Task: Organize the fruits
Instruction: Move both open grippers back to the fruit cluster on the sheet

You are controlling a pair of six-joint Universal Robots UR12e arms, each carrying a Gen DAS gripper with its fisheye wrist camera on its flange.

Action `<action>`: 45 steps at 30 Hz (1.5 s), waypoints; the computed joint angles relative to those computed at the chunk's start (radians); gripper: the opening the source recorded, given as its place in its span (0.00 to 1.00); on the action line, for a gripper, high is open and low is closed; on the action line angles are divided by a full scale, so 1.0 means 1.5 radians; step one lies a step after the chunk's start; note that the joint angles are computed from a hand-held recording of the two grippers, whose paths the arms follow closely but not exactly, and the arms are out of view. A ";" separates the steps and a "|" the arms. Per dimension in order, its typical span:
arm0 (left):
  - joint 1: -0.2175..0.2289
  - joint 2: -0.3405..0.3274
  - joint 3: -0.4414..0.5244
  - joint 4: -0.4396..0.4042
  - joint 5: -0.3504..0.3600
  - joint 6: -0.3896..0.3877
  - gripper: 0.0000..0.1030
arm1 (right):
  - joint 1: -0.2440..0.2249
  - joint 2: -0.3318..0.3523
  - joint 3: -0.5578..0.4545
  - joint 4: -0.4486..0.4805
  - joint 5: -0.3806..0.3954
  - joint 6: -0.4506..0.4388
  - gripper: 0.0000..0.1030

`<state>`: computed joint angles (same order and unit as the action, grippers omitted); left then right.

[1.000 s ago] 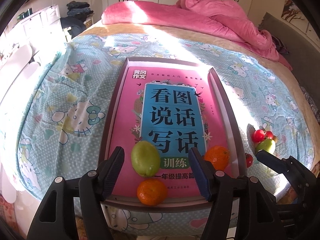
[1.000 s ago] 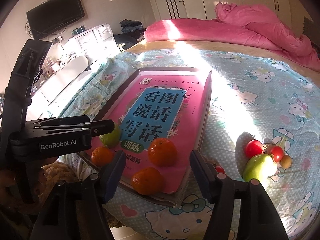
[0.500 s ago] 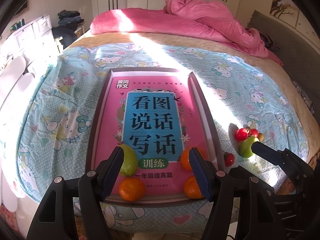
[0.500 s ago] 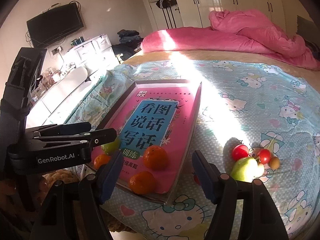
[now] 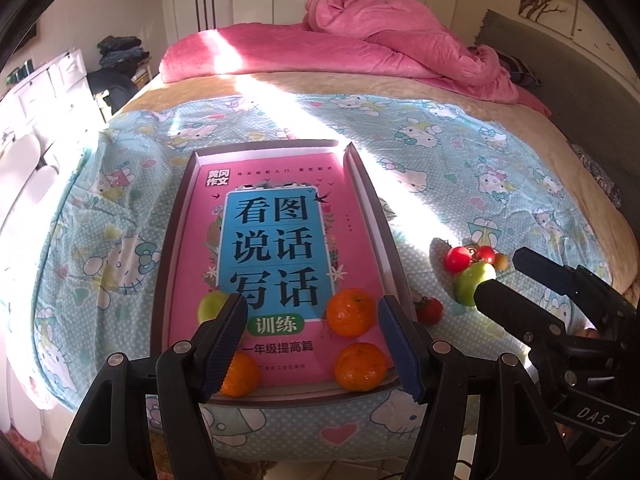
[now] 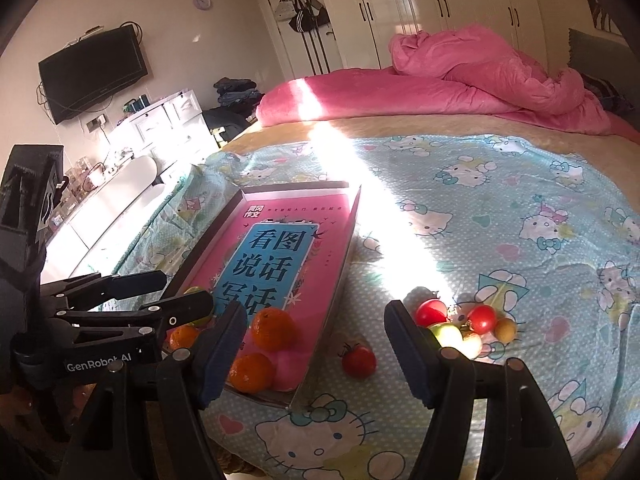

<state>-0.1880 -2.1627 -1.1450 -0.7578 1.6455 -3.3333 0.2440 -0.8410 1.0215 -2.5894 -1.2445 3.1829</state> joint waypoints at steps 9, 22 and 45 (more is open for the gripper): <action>-0.008 0.001 0.001 0.009 -0.008 0.011 0.76 | -0.008 -0.013 0.021 -0.023 -0.009 0.021 0.77; -0.018 -0.002 0.008 0.002 -0.016 0.035 0.76 | -0.020 -0.030 0.046 -0.037 -0.014 0.044 0.81; -0.039 -0.010 0.020 -0.008 -0.055 0.100 0.76 | -0.039 -0.053 0.091 -0.045 -0.024 0.080 0.82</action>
<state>-0.2464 -2.1773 -1.1151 -0.7700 1.5634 -3.1829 0.1853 -0.9204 1.1578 -2.6572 -1.2799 3.3031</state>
